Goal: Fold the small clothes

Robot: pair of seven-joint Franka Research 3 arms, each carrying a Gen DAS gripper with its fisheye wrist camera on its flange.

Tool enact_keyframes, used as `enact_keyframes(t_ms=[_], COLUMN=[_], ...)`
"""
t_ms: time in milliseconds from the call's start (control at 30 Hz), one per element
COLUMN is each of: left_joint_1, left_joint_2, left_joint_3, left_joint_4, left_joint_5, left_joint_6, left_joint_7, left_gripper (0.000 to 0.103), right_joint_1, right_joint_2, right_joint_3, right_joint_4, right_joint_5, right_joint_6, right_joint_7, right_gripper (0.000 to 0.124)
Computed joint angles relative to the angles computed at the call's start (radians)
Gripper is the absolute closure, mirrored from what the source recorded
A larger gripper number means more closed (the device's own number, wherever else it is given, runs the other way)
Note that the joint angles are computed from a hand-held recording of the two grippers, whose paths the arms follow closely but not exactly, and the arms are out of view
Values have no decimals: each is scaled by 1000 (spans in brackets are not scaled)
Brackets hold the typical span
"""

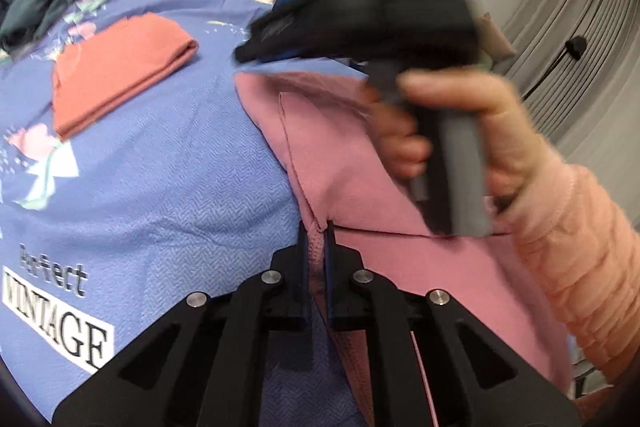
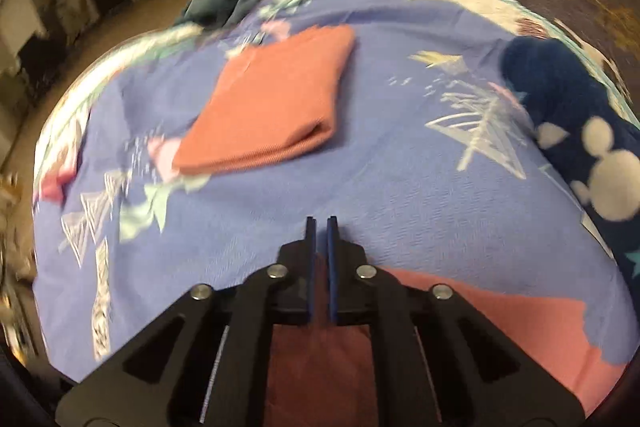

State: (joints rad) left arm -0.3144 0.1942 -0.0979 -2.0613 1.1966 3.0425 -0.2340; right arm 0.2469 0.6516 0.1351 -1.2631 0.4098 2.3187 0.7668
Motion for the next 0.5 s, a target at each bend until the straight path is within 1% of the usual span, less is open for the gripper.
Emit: enact_keyframes(t_ms=[33,67,100,167,200,267,300,333,367,400,433,467,500], left_joint_1=[-6,-8,-8,-3,-1,0,8,19,33,47,71,110,114], left_joint_2=[-6,-10,-16,-41,-61,-98,-103,-90,-81,-56,-34,2,40], left_joint_3=[0,1,3,2,-2,-16,-24,-32,-42,-56,-81,-140,-171], left_joint_4=[-2,-5,-8,-26,-35,-47,-37,-12,7,33,42,58,78], left_joint_5=[1,10,31,118,188,311,383,442,444,381,254,94,-80], left_joint_6=[-20,-25,-28,-34,-41,-65,-47,-24,0,20,27,-22,-126], left_joint_7=[0,-11,-41,-144,-216,-326,-386,-437,-435,-363,-220,-45,130], left_gripper=[97,97,97,97,97,97,97,97,97,97,91,84,75], right_joint_1=[-20,-52,-69,-105,-131,-189,-218,-232,-243,-257,-260,-252,-273], right_joint_2=[-28,-61,-125,-210,-262,-357,-401,-422,-438,-440,-430,-407,-380], right_joint_3=[6,29,18,12,6,-19,-46,-70,-94,-126,-149,-183,-182], right_joint_4=[-27,-63,-134,-231,-294,-412,-473,-508,-541,-561,-564,-557,-563], right_joint_5=[37,50,102,134,157,226,253,267,276,267,238,187,186], right_joint_6=[27,54,90,123,134,128,120,123,131,137,140,146,171], right_joint_7=[12,15,-30,-102,-151,-243,-272,-282,-279,-240,-183,-99,-86], right_gripper=[97,75,69,69,69,69,69,69,69,69,69,67,66])
